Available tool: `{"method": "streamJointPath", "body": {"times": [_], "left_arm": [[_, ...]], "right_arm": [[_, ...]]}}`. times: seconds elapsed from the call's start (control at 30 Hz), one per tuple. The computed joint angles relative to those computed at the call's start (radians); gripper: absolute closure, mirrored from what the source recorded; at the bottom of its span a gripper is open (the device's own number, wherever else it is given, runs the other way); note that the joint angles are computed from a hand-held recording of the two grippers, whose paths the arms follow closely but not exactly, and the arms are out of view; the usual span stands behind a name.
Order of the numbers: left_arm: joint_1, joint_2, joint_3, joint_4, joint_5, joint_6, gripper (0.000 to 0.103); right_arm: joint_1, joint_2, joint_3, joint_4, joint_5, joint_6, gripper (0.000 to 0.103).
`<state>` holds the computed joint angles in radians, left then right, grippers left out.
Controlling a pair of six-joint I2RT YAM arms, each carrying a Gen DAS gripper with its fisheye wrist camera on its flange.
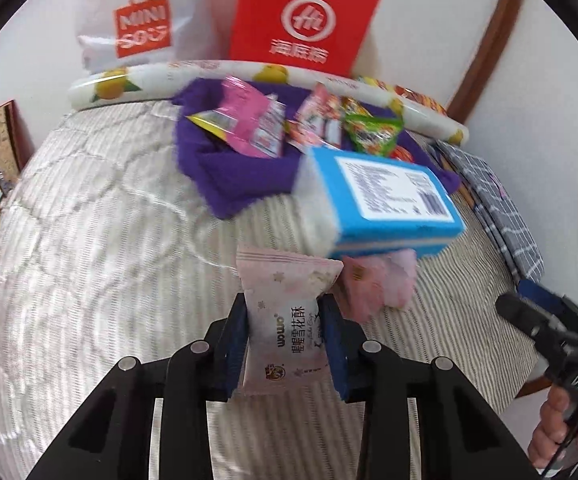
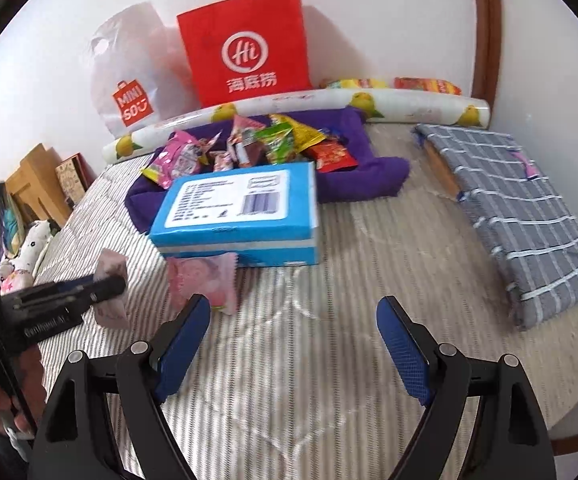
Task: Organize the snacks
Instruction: 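Grasp the biscuit packet with the left tool while the right tool grasps the peach candy, then carry the biscuit packet with the left tool while the right tool carries the peach candy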
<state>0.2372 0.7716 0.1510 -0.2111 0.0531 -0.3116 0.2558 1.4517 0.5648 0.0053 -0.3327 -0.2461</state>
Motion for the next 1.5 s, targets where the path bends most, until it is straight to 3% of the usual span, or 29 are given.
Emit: {"method": "streamJointPath", "body": {"times": [0.23,0.47,0.87,1.1,1.23,1.5], "left_arm": [[0.297,0.0,0.008,-0.019,0.169,0.167,0.07],[0.426,0.099,0.011,0.043,0.255,0.254,0.07],[0.476,0.194,0.011,0.114,0.32,0.293,0.07],[0.521,0.21,0.011,0.115,0.344,0.316,0.07],[0.54,0.198,0.015,0.09,0.349,0.326,0.07],[0.501,0.09,0.016,-0.003,0.318,0.301,0.07]], "right_arm": [[0.114,0.128,0.034,0.043,-0.007,0.068,0.018],[0.213,0.256,0.1,0.07,0.027,0.134,0.018],[0.326,0.378,0.162,0.121,0.16,0.17,0.018],[0.392,0.422,0.165,0.189,0.289,0.178,0.019],[0.4,0.416,0.159,0.199,0.298,0.168,0.034],[0.358,0.358,0.13,0.166,0.226,0.145,0.044]]}}
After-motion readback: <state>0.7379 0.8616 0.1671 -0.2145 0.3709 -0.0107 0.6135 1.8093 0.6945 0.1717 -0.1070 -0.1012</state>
